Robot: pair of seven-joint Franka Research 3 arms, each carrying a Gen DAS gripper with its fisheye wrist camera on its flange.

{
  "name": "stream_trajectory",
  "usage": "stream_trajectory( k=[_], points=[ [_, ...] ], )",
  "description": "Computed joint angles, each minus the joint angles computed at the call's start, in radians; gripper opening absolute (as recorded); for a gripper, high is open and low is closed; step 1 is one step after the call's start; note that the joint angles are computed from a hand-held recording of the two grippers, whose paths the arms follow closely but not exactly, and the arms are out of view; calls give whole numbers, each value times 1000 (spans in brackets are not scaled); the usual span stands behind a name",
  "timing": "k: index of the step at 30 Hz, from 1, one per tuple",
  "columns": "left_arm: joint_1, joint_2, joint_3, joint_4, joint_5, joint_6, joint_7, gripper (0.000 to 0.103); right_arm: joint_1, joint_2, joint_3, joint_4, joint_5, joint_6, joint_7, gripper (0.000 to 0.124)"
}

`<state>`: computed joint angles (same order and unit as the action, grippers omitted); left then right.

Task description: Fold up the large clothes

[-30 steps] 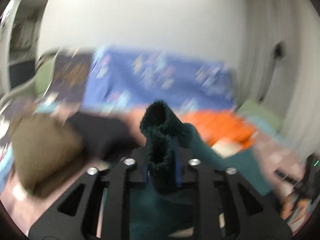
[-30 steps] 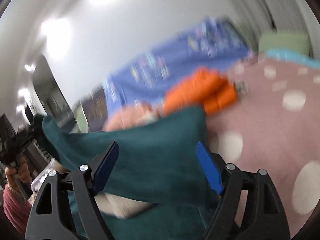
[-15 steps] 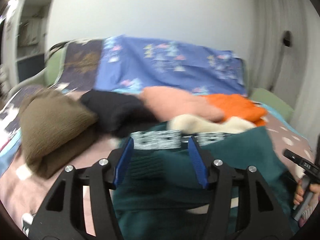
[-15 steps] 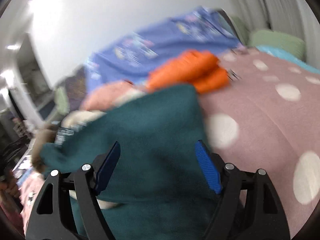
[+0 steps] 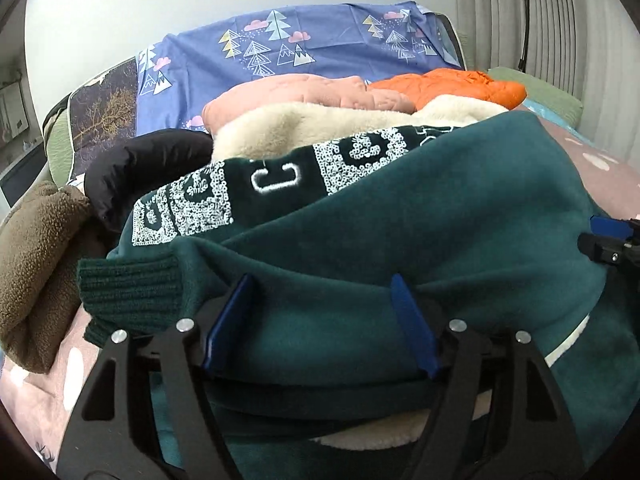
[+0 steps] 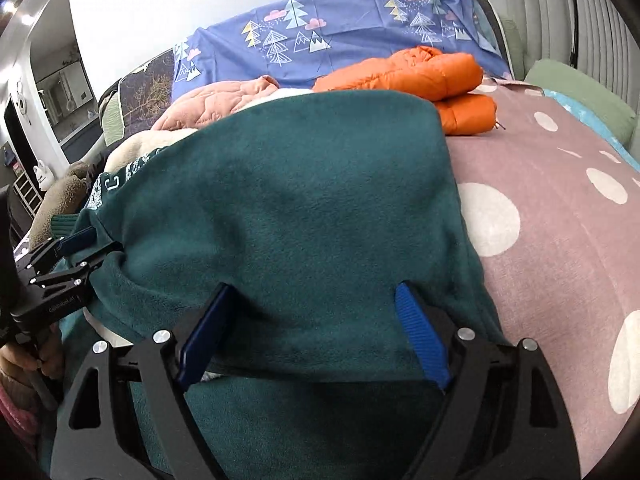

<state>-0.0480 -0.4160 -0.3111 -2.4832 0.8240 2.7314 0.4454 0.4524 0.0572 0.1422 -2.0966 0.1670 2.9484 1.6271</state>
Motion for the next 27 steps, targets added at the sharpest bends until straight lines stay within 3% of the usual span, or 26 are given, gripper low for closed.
stream_trajectory(
  k=[3, 8, 14, 17, 18, 20, 22, 23, 25, 27],
  points=[
    [1, 0, 4, -3, 0, 8, -1, 73, 4, -2, -5, -8, -31, 3, 28, 84],
    [6, -9, 7, -22, -5, 30, -13, 74, 28, 20, -29, 25, -213, -40, 187, 89],
    [16, -11, -19, -16, 20, 1, -32, 75, 31, 26, -34, 34, -274, -55, 237, 91],
    [11, -11, -37, 7, 37, -58, -38, 75, 52, 1, -53, 54, -442, -147, 401, 90],
    [9, -16, -43, 12, 48, -79, -45, 75, 51, -22, -44, 57, -455, -178, 432, 82],
    [-3, -50, -35, 2, 65, -57, -76, 65, 36, -64, -18, 37, -368, -129, 367, 74],
    [-23, -84, 30, -29, 27, 99, -91, 44, 19, -74, 5, 62, -482, -84, 418, 66],
    [-17, -91, 36, -29, 2, 129, -92, 38, 12, -63, 13, 90, -556, -81, 461, 66],
    [-9, -85, 36, -2, -48, 115, -58, 18, 14, -18, 16, 164, -580, -92, 471, 64],
    [-15, -38, 46, 26, -85, 90, 24, 16, 18, 44, 15, 225, -470, -119, 413, 63]
  ],
)
